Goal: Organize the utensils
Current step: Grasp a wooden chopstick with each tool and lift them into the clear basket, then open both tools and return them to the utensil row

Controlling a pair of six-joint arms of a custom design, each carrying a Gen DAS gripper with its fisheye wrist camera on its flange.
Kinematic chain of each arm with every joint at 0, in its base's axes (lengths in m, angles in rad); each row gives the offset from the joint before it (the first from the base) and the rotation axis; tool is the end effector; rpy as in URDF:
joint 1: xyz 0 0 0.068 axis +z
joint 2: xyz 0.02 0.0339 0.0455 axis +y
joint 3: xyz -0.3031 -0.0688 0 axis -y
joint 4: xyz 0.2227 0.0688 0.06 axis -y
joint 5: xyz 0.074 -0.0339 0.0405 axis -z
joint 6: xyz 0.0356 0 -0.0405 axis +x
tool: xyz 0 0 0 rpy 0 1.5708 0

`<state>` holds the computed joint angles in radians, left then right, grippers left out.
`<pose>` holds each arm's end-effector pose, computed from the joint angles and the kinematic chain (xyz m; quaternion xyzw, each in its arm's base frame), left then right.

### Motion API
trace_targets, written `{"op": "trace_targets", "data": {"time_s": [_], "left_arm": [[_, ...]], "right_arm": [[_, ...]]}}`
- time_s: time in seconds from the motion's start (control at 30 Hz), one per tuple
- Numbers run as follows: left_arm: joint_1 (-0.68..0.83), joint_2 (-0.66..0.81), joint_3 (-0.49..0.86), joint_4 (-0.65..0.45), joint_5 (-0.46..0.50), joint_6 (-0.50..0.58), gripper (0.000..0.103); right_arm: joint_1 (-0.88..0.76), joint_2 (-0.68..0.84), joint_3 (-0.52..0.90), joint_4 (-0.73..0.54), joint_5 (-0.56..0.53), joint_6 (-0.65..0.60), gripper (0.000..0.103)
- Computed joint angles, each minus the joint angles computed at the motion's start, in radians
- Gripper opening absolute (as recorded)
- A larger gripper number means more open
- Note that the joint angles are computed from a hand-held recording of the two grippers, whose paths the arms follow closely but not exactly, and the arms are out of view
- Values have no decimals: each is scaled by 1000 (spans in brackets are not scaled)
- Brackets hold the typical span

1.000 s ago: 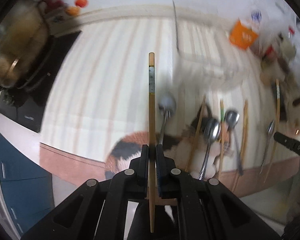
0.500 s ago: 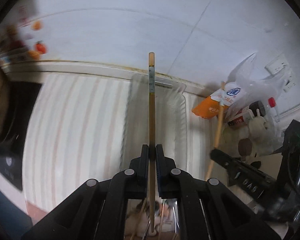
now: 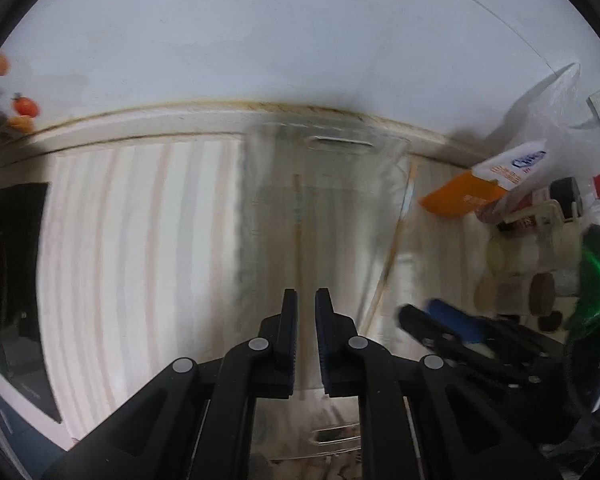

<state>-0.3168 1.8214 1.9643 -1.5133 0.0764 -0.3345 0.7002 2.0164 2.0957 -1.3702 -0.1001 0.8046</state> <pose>0.3116 -0.1050 0.3909 -0.0050 0.9943 -0.0680 0.0825 0.3021 0.2593 0.3593 0.0446 0.9880 0.1314 0.0679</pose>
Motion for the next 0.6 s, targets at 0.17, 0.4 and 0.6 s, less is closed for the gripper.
{"op": "trace_targets", "data": {"time_s": [0.17, 0.4, 0.6], "left_arm": [[-15, -135, -86, 43, -134, -39, 54], [-66, -328, -234, 88, -243, -72, 103], [-269, -472, -418, 55, -361, -235, 103]], "right_arm": [[32, -111, -50, -48, 114, 55, 53], [154, -346, -233, -46, 315, 221, 74], [301, -509, -447, -69, 357, 424, 72]]}}
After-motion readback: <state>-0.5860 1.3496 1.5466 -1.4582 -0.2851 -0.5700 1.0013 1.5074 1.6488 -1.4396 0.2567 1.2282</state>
